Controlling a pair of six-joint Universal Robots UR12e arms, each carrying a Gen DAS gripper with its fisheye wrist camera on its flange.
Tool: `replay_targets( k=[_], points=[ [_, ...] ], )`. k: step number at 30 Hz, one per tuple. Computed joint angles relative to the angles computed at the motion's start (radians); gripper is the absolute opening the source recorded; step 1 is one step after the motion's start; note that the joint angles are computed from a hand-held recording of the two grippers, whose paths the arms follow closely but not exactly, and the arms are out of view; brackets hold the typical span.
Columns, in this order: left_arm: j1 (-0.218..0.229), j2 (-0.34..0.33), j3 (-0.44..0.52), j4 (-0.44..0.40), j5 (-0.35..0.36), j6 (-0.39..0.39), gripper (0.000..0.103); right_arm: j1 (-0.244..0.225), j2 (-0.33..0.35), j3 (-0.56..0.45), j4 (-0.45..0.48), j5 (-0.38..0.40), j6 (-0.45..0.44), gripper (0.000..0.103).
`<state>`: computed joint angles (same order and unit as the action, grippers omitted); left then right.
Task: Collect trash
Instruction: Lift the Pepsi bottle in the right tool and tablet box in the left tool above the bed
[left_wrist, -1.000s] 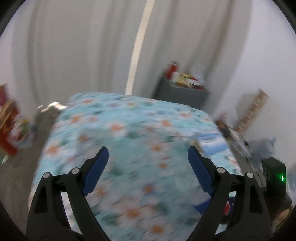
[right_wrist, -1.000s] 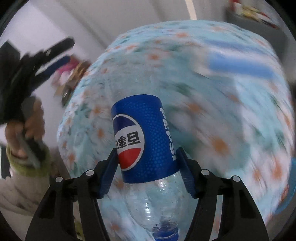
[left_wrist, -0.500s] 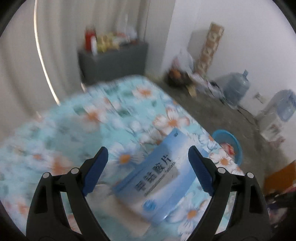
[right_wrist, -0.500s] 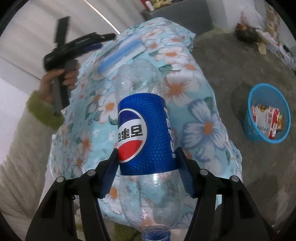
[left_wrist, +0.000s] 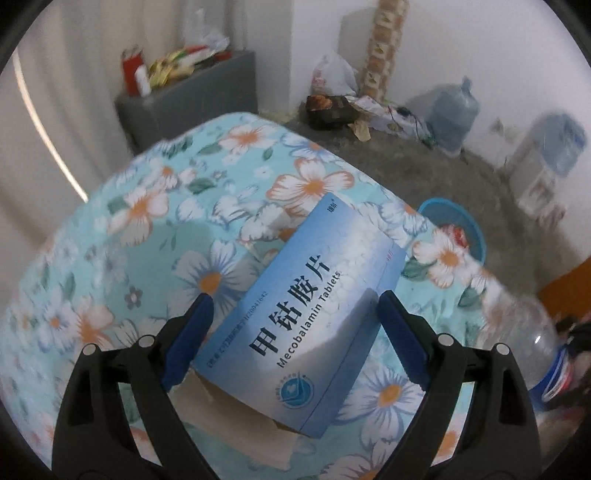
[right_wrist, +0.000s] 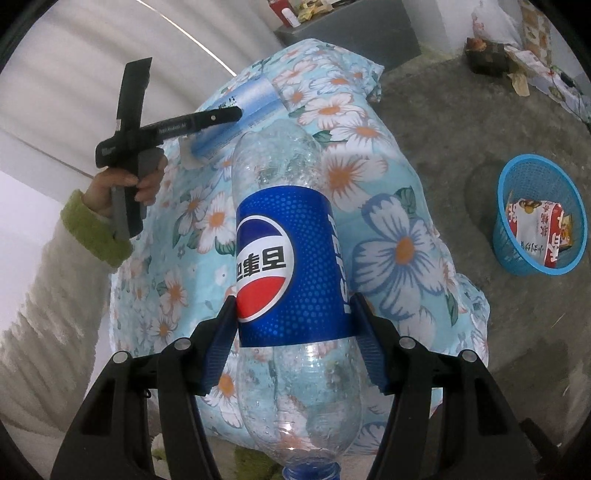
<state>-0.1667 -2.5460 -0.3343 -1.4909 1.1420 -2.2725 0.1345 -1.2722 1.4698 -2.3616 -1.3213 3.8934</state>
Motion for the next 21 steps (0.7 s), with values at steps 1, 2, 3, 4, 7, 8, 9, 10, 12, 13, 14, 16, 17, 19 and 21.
replay_targets(
  k=[1, 2, 3, 4, 7, 8, 9, 10, 12, 13, 14, 16, 17, 19, 21],
  points=[
    [-0.004, 0.012, -0.023, 0.025, 0.014, 0.038, 0.086, 0.001, -0.001, 0.001, 0.0, -0.003, 0.002, 0.06],
    [-0.008, 0.028, -0.052, 0.046, 0.027, 0.069, 0.086, 0.002, -0.001, 0.0, 0.0, -0.006, 0.005, 0.06],
    [-0.013, 0.047, -0.091, 0.077, 0.05, 0.109, 0.086, 0.003, -0.001, 0.0, 0.001, -0.01, 0.009, 0.06],
    [-0.019, 0.068, -0.133, 0.119, 0.084, 0.153, 0.086, 0.003, -0.001, 0.001, 0.0, -0.011, 0.011, 0.06],
    [-0.033, 0.113, -0.233, 0.201, 0.167, 0.265, 0.086, 0.005, -0.002, 0.0, 0.0, -0.013, 0.018, 0.06],
    [-0.035, 0.126, -0.265, 0.235, 0.182, 0.283, 0.086, 0.005, -0.003, 0.001, -0.001, -0.014, 0.02, 0.06],
    [-0.034, 0.139, -0.292, 0.262, 0.183, 0.287, 0.086, 0.005, -0.003, 0.001, -0.002, -0.014, 0.021, 0.06],
    [-0.033, 0.147, -0.308, 0.279, 0.178, 0.28, 0.084, 0.005, -0.003, 0.002, -0.004, -0.015, 0.025, 0.06],
    [-0.029, 0.151, -0.31, 0.285, 0.172, 0.228, 0.074, 0.004, -0.004, 0.006, -0.012, -0.012, 0.034, 0.06],
    [-0.027, 0.153, -0.311, 0.284, 0.171, 0.205, 0.074, 0.004, -0.005, 0.008, -0.016, -0.009, 0.039, 0.06],
    [-0.021, 0.159, -0.314, 0.276, 0.151, 0.175, 0.073, 0.003, -0.005, 0.009, -0.018, -0.008, 0.04, 0.06],
    [-0.01, 0.18, -0.344, 0.286, 0.122, 0.142, 0.072, 0.003, -0.006, 0.012, -0.025, -0.007, 0.047, 0.06],
    [-0.005, 0.197, -0.368, 0.297, 0.123, 0.117, 0.072, 0.002, -0.007, 0.014, -0.029, -0.005, 0.05, 0.06],
    [0.009, 0.24, -0.426, 0.306, 0.132, 0.025, 0.072, 0.0, -0.008, 0.022, -0.05, 0.009, 0.066, 0.06],
    [0.032, 0.284, -0.479, 0.288, 0.117, -0.079, 0.072, -0.002, -0.008, 0.03, -0.076, 0.03, 0.082, 0.06]
  ],
)
